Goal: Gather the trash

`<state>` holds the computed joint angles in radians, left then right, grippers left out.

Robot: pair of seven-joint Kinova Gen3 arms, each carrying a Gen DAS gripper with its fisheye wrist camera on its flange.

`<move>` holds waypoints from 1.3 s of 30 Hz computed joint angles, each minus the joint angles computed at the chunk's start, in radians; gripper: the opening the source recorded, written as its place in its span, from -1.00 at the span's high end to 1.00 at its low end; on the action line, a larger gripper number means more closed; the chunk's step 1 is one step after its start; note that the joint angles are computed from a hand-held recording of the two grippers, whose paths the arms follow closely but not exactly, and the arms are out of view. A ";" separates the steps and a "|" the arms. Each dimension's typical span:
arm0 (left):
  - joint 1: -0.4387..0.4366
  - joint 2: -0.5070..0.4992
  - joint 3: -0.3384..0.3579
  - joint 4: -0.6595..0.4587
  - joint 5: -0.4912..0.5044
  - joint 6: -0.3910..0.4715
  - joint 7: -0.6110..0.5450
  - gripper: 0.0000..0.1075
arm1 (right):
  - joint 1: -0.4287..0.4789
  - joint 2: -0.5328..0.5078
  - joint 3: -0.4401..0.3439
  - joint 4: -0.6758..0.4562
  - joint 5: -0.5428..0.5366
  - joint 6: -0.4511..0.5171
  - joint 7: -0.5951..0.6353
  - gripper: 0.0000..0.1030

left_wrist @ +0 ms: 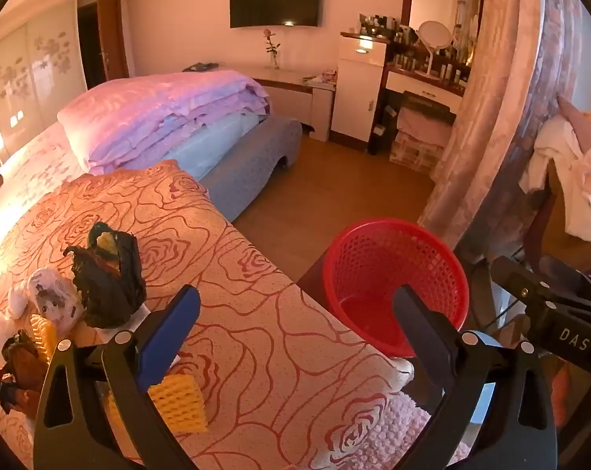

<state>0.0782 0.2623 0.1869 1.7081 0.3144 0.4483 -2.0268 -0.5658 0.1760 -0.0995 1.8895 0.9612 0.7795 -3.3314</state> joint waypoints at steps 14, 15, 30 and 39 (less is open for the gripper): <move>0.024 -0.006 -0.027 -0.009 -0.034 0.022 0.020 -0.77 | -0.002 0.013 0.000 -0.011 -0.007 0.012 0.012 -0.87; 0.032 -0.006 -0.031 -0.011 -0.046 0.026 0.032 -0.77 | -0.004 0.017 0.001 -0.013 -0.009 0.011 0.013 -0.87; 0.025 0.020 -0.022 -0.035 -0.060 0.055 0.034 -0.77 | -0.002 0.038 0.024 -0.056 -0.076 0.016 0.108 -0.87; 0.024 0.022 -0.019 -0.035 -0.063 0.052 0.036 -0.77 | -0.006 0.048 0.035 -0.062 -0.080 0.013 0.116 -0.87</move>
<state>0.1018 0.2841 0.1674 1.6731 0.2516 0.5001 -1.9904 -0.5719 0.2238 -0.0646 1.8280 0.8812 0.7927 -3.2153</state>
